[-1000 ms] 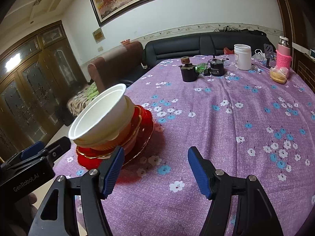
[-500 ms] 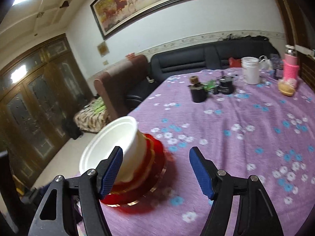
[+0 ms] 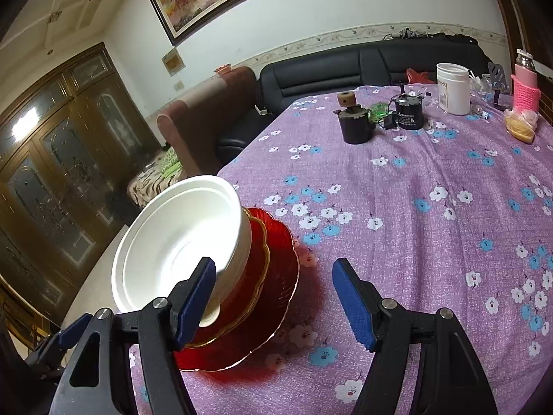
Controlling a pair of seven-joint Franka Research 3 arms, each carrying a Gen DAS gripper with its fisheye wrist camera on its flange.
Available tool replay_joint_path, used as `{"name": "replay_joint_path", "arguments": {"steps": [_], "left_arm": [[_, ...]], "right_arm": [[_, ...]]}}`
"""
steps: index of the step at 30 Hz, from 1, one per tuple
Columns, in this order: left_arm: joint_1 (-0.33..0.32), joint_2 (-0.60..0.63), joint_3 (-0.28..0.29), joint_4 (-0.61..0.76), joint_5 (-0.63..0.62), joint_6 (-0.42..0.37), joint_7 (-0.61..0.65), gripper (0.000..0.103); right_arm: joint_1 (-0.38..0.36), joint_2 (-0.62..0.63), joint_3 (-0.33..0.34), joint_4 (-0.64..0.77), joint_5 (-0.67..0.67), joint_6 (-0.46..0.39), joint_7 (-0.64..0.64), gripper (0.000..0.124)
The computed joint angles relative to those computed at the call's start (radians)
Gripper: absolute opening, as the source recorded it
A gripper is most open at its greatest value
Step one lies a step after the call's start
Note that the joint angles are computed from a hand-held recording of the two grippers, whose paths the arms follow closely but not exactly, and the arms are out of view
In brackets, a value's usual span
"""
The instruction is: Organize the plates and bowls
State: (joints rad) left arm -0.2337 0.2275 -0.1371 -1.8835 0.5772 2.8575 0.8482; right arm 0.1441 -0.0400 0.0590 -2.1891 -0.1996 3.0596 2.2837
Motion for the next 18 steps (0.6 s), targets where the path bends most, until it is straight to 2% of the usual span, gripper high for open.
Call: {"name": "replay_joint_path", "arguments": {"steps": [5, 11, 14, 18], "left_arm": [[0.002, 0.004, 0.000, 0.006, -0.006, -0.002, 0.002, 0.090], [-0.001, -0.003, 0.002, -0.002, -0.002, 0.007, -0.002, 0.090], [-0.002, -0.012, 0.003, -0.012, 0.006, 0.014, -0.009, 0.090], [-0.008, -0.029, 0.007, -0.029, 0.035, 0.021, -0.035, 0.090]], "right_arm": [[-0.063, -0.041, 0.041, -0.022, -0.196, 0.027, 0.173, 0.075], [-0.129, -0.086, 0.106, -0.055, -0.359, -0.016, 0.312, 0.075], [-0.131, -0.095, 0.109, -0.074, -0.370, -0.037, 0.322, 0.075], [-0.104, -0.104, 0.093, -0.109, -0.294, -0.043, 0.273, 0.075]]}}
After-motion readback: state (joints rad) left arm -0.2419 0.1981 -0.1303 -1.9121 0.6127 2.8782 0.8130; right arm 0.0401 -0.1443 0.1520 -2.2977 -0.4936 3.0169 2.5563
